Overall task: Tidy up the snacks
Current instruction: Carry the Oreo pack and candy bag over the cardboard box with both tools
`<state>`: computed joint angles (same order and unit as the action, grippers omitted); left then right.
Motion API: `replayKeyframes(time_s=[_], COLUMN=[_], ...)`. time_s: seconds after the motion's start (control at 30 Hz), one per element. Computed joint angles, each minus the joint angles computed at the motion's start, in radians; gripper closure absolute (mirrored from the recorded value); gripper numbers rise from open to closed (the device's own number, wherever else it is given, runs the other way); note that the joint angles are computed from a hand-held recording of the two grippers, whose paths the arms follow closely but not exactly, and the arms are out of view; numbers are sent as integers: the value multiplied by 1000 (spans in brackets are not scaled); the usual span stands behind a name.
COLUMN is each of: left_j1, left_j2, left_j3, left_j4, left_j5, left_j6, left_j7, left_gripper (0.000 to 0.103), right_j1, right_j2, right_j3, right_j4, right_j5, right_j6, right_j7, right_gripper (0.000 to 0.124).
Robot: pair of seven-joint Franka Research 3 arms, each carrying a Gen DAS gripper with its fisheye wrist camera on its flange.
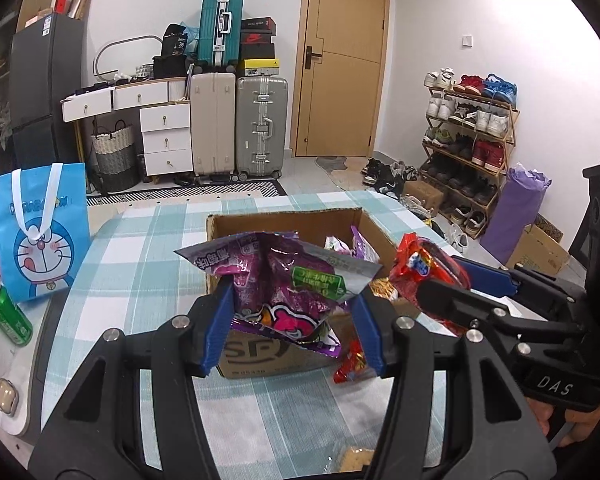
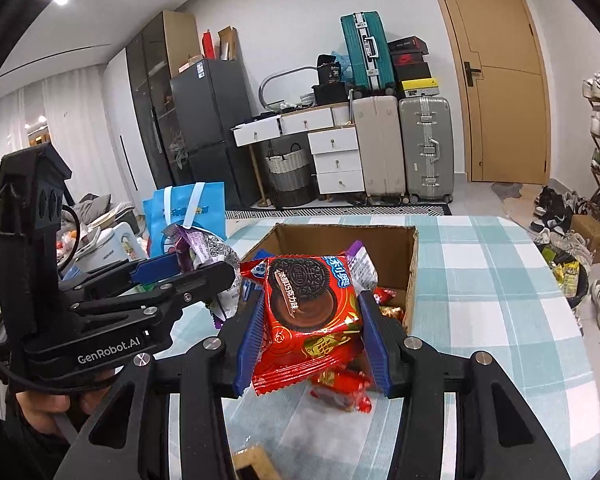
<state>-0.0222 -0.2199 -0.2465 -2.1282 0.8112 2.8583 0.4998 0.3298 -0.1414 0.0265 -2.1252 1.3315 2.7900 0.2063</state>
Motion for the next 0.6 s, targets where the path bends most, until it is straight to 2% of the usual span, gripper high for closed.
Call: replayKeyframes(time_s=[0.1, 0.33, 0.6], left_j1=[0, -26, -41], left_j2=[36, 107, 175], left_j3=[0, 32, 70], left_j4=[44, 121, 184], left_j5=[1, -32, -62], left_j6=[-34, -60, -56], left_j7=[1, 42, 91], left_gripper=[51, 51, 51], right_j1=[-2, -17, -38], right_j2=[30, 75, 146], right_j3=[6, 16, 32], right_j4=[34, 94, 167], right_j5=[-19, -60, -133], right_j6=[10, 16, 27], right_j7=[47, 131, 235], right_gripper=[77, 77, 77])
